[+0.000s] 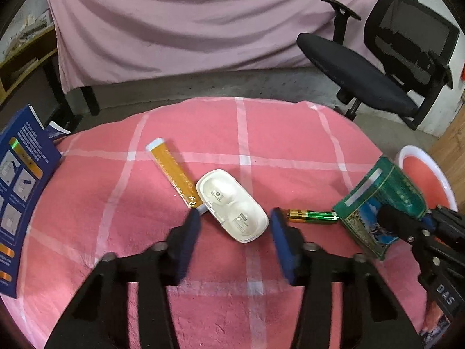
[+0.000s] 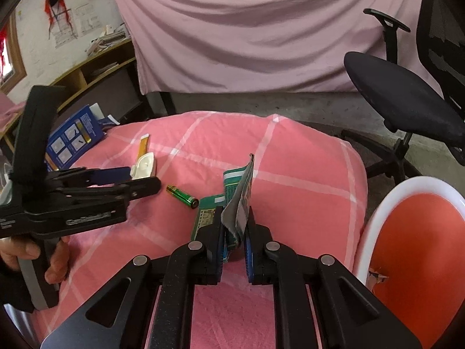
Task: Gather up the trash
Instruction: 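Close the right tool on the green printed wrapper and lift it, then grasp the white plastic case with the left tool while the right tool holds the wrapper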
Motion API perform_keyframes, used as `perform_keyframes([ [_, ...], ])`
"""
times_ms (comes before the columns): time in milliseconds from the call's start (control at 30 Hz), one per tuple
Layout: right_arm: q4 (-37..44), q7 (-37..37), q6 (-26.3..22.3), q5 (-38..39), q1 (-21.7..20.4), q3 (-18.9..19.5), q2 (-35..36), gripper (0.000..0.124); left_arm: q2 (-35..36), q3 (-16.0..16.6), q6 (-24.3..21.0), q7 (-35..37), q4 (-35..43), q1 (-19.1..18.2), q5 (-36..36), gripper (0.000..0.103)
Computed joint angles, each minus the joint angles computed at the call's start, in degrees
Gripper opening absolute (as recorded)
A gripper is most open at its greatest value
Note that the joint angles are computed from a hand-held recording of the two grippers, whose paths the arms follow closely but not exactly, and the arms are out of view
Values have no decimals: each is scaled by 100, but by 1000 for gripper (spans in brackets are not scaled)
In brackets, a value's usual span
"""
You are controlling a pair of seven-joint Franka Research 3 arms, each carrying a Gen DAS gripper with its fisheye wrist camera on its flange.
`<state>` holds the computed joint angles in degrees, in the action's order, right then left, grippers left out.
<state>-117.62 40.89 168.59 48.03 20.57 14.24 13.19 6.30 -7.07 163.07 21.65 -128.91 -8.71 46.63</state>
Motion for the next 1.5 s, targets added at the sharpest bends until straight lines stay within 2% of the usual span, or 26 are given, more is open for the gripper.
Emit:
perform_keyframes([
  [100, -8, -250, 0, 188, -56, 85, -17, 8, 29, 24, 13, -216, 10, -41, 169, 28],
  [233, -41, -928, 110, 841, -136, 248, -88, 6, -126, 86, 348, -694, -232, -23, 551, 26],
  [400, -62, -2529, 502, 2402, -155, 472, -240, 6, -525, 69, 689, -2095, -628, 73, 1781, 26],
  [533, 21, -3497, 573, 3397, -25, 390, -293, 6, -849, -112, 796, -3506, -764, 262, 3117, 26],
  [600, 71, -3936, 595, 3884, 61, 307, -317, 6, -1007, -228, 709, -3975, -809, 300, 3587, 26],
  [700, 134, -4705, 602, 4709, 216, 150, -375, 6, -1190, -376, 533, -4609, -835, 288, 4268, 26],
  [767, 126, -4890, 559, 4913, 337, 14, -410, 6, -1223, -424, 444, -4668, -815, 238, 4412, 26],
  [867, 55, -4307, 540, 4406, 503, -181, -391, 6, -1186, -455, 359, -4450, -798, 172, 4238, 26],
  [1000, 0, -3539, 847, 3862, 571, -275, -308, 10, -1086, -406, 449, -3985, -790, 173, 3670, 26],
  [1067, -48, -3221, 961, 3550, 539, -266, -279, 31, -1027, -381, 499, -3519, -830, 179, 3126, 26],
  [1100, -57, -3316, 988, 3638, 486, -216, -293, 43, -957, -378, 500, -3307, -805, 182, 2862, 26],
  [1167, -59, -3504, 936, 3799, 420, -170, -321, 51, -928, -349, 557, -2964, -845, 205, 2448, 26],
  [1200, -87, -3342, 877, 3604, 424, -190, -322, 54, -902, -343, 581, -2828, -854, 215, 2260, 26],
  [1267, -155, -2679, 733, 2797, 463, -261, -273, 66, -881, -328, 658, -2617, -880, 241, 1971, 26],
  [1400, -203, -1397, 425, 1168, 507, -399, -116, 70, -903, -299, 851, -2520, -970, 332, 1772, 26],
  [1500, -144, -218, 107, -180, 686, -709, 59, 70, -943, -307, 938, -2481, -1022, 388, 1709, 26],
])
